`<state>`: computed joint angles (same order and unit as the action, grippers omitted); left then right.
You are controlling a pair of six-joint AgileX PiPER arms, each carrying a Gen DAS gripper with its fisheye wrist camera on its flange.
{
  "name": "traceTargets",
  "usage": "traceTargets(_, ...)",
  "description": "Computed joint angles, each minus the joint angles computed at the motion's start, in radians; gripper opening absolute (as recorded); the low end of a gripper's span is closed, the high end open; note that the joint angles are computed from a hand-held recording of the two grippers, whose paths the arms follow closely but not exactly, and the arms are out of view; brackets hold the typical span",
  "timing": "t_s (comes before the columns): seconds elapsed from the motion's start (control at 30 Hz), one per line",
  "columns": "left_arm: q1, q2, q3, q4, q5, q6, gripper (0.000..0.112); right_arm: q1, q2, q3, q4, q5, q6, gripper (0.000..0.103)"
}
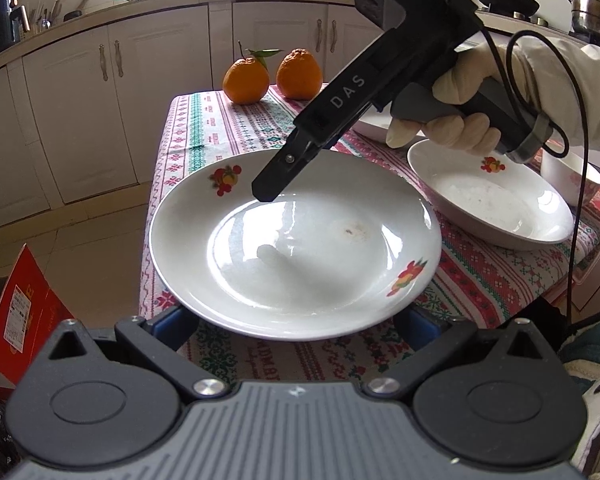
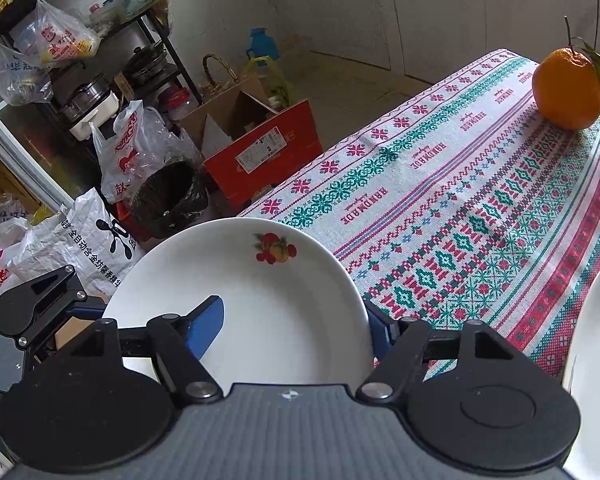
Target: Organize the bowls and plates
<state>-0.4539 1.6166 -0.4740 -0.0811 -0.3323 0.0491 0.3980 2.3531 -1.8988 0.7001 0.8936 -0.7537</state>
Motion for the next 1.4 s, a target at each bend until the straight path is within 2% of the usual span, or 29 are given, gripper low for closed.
traceTargets(0.2,0.044,0.036,-0.057,0.142,0.027,-0.087,0.103,-0.014,0.037,-0.073,-0.016,0.021,0.045,0.078)
traceTargets(0.5,0.121,0.125,-0.193,0.497,0.053,-0.358,0.102,-0.043,0.113,-0.219,-0.054,0.043,0.126,0.079)
traceTargets(0.73,0.148,0.167,-0.256,0.633,0.059,-0.458,0.102,-0.05,0.172,-0.33,-0.099,0.059,0.182,0.079)
traceTargets(0.93,0.154,0.187,-0.284,0.654,0.058,-0.458,0.102,-0.053,0.209,-0.41,-0.129,0.077,0.224,0.079)
traceTargets(1.07,0.156,0.195,-0.3,0.697,0.063,-0.492,0.102,-0.054,0.217,-0.425,-0.145,0.074,0.239,0.079)
traceTargets(1.4,0.157,0.214,-0.311,0.701,0.063,-0.49,0.102,-0.06,0.219,-0.423,-0.138,0.059,0.233,0.081)
